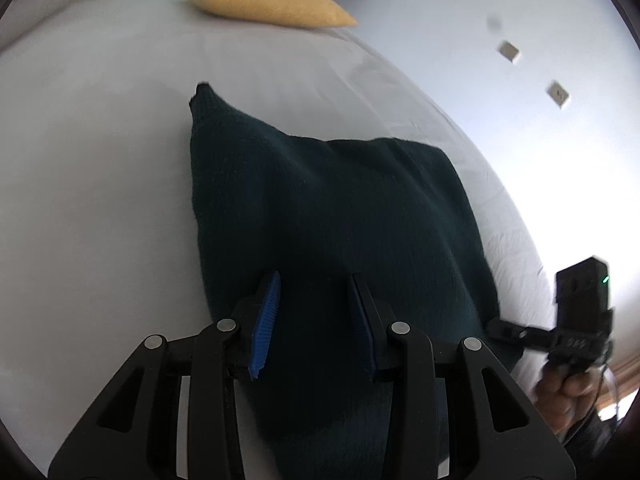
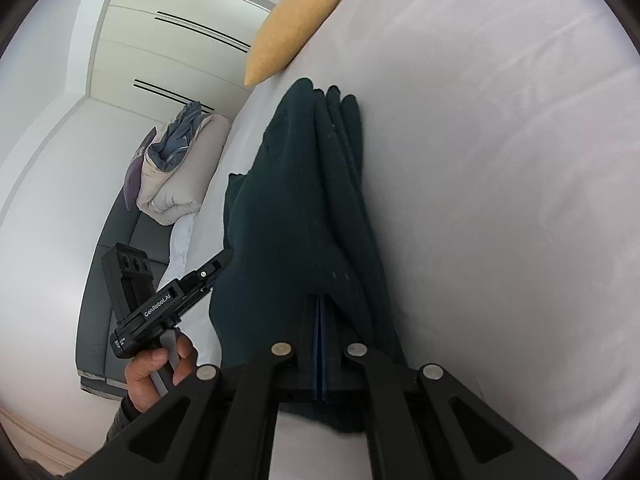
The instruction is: Fold small clothes
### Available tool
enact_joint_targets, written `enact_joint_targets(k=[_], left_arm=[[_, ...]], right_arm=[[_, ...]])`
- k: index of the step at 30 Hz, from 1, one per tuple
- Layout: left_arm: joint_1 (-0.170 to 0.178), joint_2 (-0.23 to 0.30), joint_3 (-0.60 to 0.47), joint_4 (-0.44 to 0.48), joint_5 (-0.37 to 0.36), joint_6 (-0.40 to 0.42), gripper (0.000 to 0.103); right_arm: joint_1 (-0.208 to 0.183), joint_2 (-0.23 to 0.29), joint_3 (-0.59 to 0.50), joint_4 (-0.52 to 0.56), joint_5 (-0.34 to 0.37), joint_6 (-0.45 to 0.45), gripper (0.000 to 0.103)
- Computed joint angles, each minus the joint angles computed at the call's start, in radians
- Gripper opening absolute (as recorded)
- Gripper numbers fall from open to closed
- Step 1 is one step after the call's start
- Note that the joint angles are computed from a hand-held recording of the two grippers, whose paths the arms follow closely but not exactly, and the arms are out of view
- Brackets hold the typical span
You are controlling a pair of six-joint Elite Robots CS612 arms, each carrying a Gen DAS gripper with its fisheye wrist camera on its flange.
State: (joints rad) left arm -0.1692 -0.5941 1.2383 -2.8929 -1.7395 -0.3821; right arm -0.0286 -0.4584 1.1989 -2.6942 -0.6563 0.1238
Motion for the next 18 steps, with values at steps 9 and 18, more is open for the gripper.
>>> enact_joint_targets(k=[9, 18], left_arm=[[-0.001, -0.090, 0.176, -0.217, 0.112, -0.088, 0.085], [0.062, 0.008, 0.016, 0.001, -0.166, -0.285, 0.085]], right_arm=[[-0.003, -0.064, 0.028, -0.111, -0.146, -0.006, 0.071], [0.044, 0.060, -0.272, 0.274, -0.241, -0.047, 0.072]])
